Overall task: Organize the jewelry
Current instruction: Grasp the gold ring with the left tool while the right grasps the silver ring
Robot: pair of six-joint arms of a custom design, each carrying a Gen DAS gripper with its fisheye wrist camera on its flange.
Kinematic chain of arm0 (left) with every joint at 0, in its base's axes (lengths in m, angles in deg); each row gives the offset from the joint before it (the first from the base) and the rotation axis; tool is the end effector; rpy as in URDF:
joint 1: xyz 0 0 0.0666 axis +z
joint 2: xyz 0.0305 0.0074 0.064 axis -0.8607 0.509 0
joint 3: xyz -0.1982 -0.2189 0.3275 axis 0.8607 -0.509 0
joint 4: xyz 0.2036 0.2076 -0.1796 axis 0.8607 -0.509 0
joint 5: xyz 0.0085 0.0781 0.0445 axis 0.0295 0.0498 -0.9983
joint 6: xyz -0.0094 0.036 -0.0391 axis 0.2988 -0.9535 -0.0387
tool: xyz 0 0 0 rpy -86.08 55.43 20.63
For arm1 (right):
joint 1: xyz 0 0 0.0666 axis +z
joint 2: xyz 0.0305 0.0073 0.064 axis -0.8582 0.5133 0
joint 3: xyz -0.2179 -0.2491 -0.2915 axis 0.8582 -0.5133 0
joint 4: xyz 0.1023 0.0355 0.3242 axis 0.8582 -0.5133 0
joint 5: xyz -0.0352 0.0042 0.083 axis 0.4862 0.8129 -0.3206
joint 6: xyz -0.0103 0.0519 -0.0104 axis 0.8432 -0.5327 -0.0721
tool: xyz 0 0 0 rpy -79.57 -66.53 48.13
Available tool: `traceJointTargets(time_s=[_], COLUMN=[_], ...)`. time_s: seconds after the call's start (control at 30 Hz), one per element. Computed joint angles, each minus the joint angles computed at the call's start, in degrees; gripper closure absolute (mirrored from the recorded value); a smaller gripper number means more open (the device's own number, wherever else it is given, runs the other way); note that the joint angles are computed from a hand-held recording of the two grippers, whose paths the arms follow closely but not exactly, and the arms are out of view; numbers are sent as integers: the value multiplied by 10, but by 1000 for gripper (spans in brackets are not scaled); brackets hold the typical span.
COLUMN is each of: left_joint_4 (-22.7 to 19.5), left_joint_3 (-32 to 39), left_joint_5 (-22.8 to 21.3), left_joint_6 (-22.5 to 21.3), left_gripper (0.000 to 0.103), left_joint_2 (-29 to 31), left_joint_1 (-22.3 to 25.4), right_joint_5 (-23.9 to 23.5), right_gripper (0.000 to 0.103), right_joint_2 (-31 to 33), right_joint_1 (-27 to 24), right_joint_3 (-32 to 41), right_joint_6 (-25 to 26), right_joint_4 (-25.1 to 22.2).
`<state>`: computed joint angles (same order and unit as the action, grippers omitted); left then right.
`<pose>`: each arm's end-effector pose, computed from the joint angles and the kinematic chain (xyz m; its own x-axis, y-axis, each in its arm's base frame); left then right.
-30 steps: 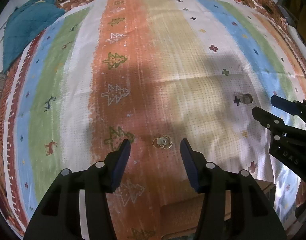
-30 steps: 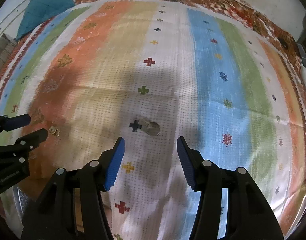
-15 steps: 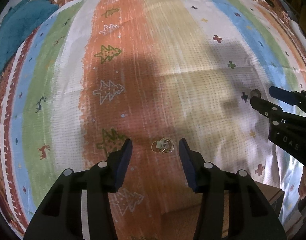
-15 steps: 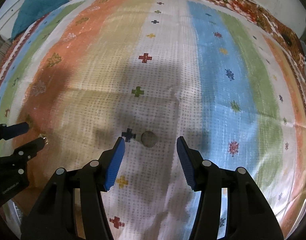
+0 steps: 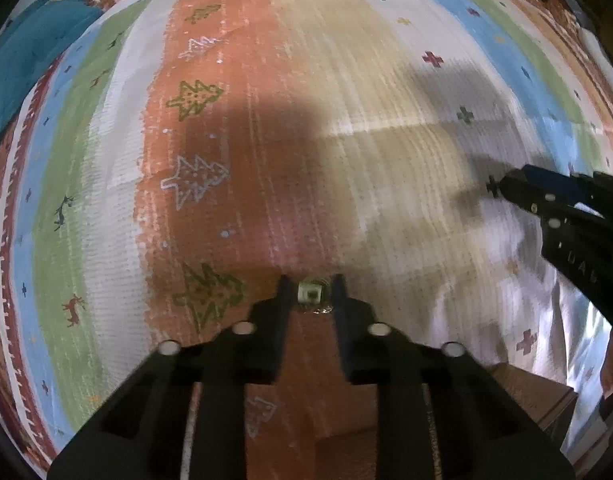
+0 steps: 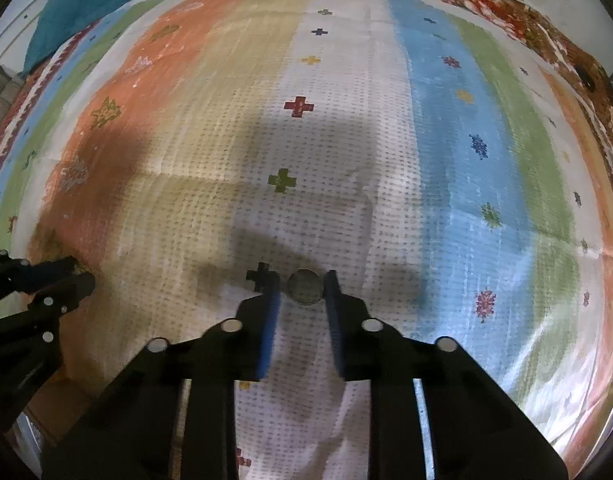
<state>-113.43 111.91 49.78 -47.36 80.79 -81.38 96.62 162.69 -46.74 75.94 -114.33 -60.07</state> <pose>0.6059 -0.2463 0.3531 -0.7776 0.5986 -0.1925 0.6067 0.7947 0.0202 0.5891 0.1218 0.3358 -0.9082 0.2834 -0.3080 0.3105 0.9497 -0.0417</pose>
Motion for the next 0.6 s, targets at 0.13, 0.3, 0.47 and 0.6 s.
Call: traceJointTargets(time_s=[0.13, 0.3, 0.47, 0.6], left_joint_4=[3, 7, 12, 24], left_joint_3=[-3, -11, -14, -27], left_joint_5=[-3, -3, 0, 3], left_joint_6=[-3, 5, -1, -2], left_gripper=[91, 91, 91, 91], left_joint_2=[-1, -8, -15, -33], left_joint_1=[-1, -1, 5, 6], right_joint_5=[-4, -17, -8, -1], right_gripper=[84, 84, 84, 84], right_joint_2=[-2, -10, -14, -19], right_joint_1=[1, -3, -1, 3], right_joint_3=[-5, -15, -17, -16], right_joint_6=[5, -7, -8, -6], right_joint_4=[5, 18, 15, 15])
